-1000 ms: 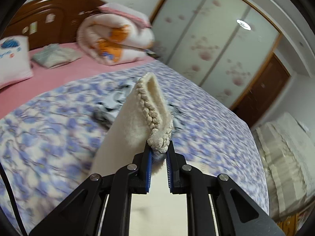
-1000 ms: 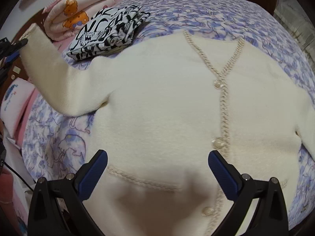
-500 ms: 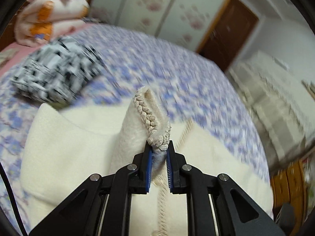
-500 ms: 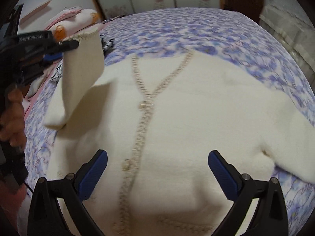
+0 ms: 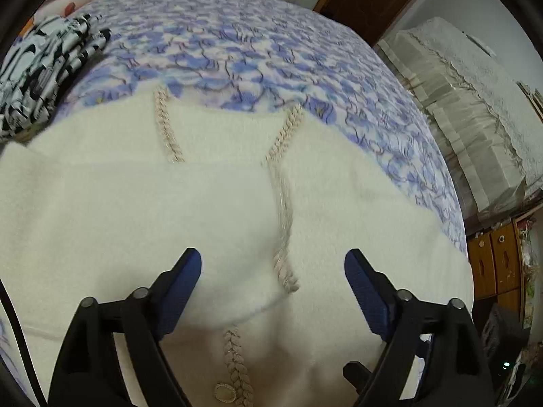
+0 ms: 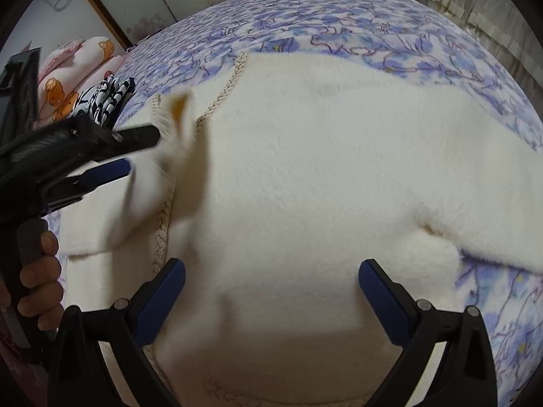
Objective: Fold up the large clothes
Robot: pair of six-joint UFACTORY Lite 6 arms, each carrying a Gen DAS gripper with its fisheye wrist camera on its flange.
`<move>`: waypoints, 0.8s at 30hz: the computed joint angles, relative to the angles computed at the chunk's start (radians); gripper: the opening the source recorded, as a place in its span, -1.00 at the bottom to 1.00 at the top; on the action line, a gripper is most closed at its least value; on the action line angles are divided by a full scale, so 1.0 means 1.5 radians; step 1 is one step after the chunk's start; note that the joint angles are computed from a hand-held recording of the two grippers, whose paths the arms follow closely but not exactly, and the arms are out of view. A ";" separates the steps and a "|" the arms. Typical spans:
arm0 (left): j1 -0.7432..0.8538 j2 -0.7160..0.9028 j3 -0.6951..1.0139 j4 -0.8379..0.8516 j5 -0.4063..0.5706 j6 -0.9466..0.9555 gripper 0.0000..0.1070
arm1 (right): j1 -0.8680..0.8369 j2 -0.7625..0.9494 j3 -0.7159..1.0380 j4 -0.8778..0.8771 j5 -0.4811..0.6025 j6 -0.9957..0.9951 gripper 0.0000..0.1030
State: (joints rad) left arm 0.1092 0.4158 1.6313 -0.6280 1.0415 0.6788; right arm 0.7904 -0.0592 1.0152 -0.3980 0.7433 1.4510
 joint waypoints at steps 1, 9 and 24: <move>0.011 0.003 0.023 0.004 0.011 0.002 0.60 | -0.006 0.002 0.000 0.007 -0.009 -0.002 0.98; 0.118 0.112 0.266 0.097 0.081 -0.009 0.61 | -0.061 0.070 0.025 0.095 -0.158 -0.035 0.74; 0.412 0.409 0.562 0.319 0.108 0.012 0.61 | -0.091 0.366 0.328 0.124 -0.116 -0.111 0.47</move>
State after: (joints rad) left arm 0.7277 1.0294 2.4738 -0.1492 1.2029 0.6962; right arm 0.6542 0.4894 1.5066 -0.2118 0.5689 1.2841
